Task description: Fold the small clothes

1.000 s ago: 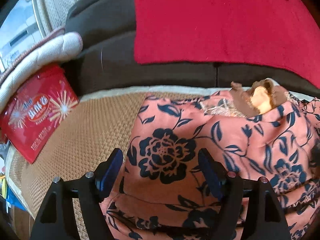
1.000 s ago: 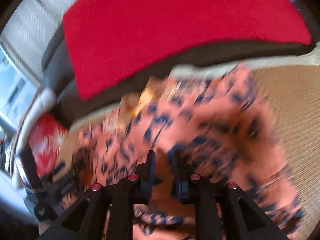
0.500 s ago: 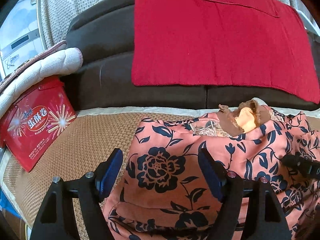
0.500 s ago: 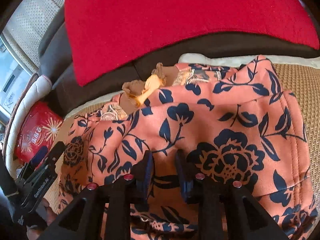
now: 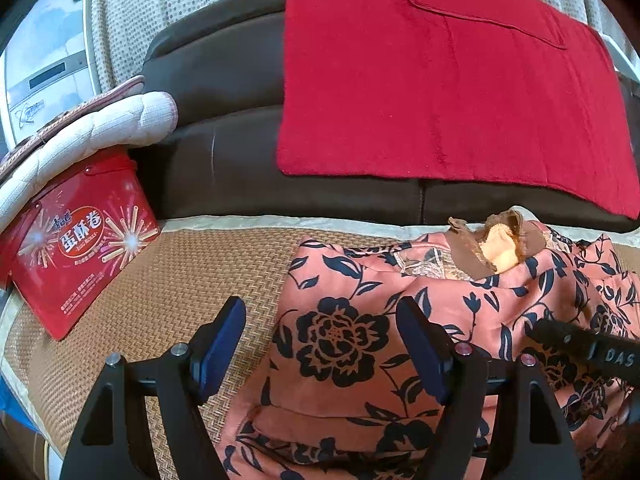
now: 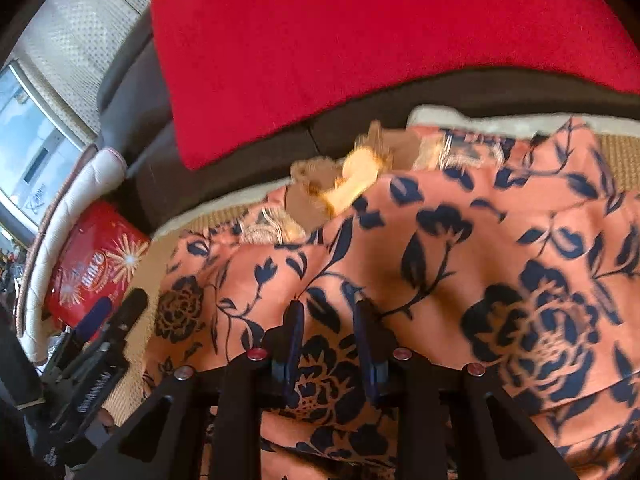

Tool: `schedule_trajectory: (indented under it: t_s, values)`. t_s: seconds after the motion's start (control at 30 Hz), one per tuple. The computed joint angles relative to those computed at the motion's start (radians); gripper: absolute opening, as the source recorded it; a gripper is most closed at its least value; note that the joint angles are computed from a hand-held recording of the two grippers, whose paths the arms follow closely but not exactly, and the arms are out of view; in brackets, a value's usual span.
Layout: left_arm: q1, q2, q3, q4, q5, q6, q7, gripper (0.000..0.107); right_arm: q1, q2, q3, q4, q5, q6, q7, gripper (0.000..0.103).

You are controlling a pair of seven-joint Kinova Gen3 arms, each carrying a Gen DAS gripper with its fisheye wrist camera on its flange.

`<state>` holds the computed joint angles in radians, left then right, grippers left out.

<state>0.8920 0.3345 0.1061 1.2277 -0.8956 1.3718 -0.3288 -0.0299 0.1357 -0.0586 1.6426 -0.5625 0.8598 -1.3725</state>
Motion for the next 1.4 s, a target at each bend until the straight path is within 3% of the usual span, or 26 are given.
schedule_trajectory:
  t_s: [0.3, 0.4, 0.47, 0.53, 0.63, 0.67, 0.73, 0.77, 0.93, 1.03, 1.23, 1.4]
  values:
    - [-0.015, 0.002, -0.002, -0.002, 0.015, 0.027, -0.001, 0.078, -0.009, -0.015, 0.001, 0.013, 0.003, -0.031, -0.005, 0.029]
    - [-0.024, 0.041, -0.025, -0.048, 0.076, 0.069, -0.06, 0.078, -0.016, -0.002, 0.021, -0.007, 0.031, 0.013, -0.041, 0.027]
    - [-0.107, 0.083, 0.034, -0.091, 0.158, 0.11, -0.123, 0.078, 0.019, -0.002, 0.013, -0.004, -0.01, 0.032, -0.013, 0.027]
    - [-0.153, 0.088, 0.049, -0.082, 0.228, 0.098, -0.147, 0.08, 0.032, -0.03, 0.018, 0.007, -0.019, 0.029, 0.011, 0.028]
    - [-0.106, 0.053, -0.025, -0.058, 0.246, 0.074, -0.149, 0.081, 0.053, -0.102, 0.044, 0.046, -0.039, -0.001, 0.076, 0.028]
    - [-0.095, 0.039, -0.028, -0.042, 0.23, 0.072, -0.137, 0.081, 0.064, -0.122, 0.06, 0.06, -0.061, 0.003, 0.105, 0.031]
    - [-0.08, -0.002, -0.027, 0.002, 0.203, 0.068, -0.101, 0.081, 0.094, -0.163, 0.106, 0.092, -0.103, 0.026, 0.154, 0.061]
    - [-0.074, -0.037, -0.021, 0.042, 0.19, 0.062, -0.075, 0.081, 0.11, -0.188, 0.132, 0.115, -0.131, 0.03, 0.178, 0.081]
    - [-0.049, -0.172, 0.033, 0.2, 0.138, 0.107, 0.079, 0.081, 0.175, -0.285, 0.283, 0.193, -0.23, 0.099, 0.292, 0.082]
    - [-0.038, -0.256, 0.098, 0.321, 0.132, 0.124, 0.184, 0.081, 0.224, -0.321, 0.34, 0.216, -0.189, 0.186, 0.275, 0.082]
    - [-0.052, -0.392, 0.214, 0.5, 0.279, 0.071, 0.251, 0.081, 0.284, -0.395, 0.434, 0.249, -0.052, 0.339, 0.294, 0.082]
    - [-0.09, -0.455, 0.266, 0.565, 0.394, -0.016, 0.23, 0.081, 0.33, -0.363, 0.487, 0.253, -0.012, 0.522, 0.301, 0.082]
